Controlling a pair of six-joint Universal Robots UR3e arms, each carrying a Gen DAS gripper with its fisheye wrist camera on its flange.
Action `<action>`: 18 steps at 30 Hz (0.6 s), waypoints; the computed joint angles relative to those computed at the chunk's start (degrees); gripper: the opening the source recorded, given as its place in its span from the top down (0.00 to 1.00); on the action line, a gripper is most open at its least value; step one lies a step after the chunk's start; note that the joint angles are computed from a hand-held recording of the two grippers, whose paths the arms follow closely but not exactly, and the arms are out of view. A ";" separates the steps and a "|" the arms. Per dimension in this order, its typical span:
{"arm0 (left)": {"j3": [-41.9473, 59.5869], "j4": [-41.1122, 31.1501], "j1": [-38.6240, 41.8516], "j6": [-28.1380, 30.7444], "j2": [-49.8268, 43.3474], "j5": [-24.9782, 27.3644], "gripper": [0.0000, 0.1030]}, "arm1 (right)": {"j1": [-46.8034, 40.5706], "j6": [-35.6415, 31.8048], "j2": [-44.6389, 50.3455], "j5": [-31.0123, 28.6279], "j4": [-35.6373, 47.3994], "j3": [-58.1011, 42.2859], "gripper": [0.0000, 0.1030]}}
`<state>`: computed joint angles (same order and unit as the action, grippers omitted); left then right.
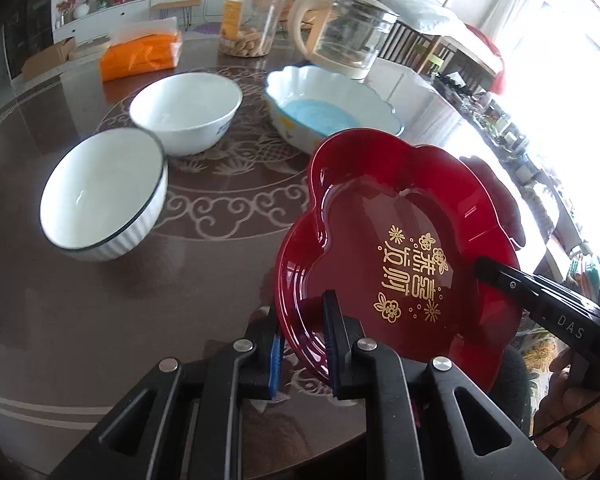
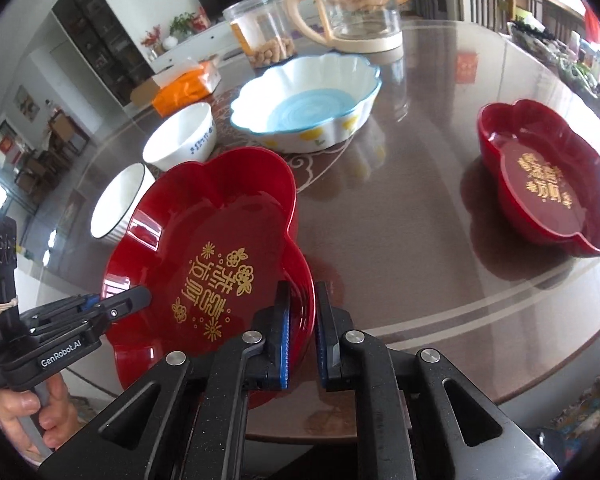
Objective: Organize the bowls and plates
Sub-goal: 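Carry the red plate over the red plate stack and lower it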
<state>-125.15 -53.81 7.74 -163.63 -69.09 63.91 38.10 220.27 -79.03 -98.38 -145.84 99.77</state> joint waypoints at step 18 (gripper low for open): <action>88.38 -5.57 -40.69 -16.98 -69.77 17.63 0.83 | -41.05 -16.59 -30.43 6.48 1.86 23.99 0.88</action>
<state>-36.77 -59.38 -32.95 -180.61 -138.86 81.54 -2.95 203.67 -109.46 -91.90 -143.98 123.76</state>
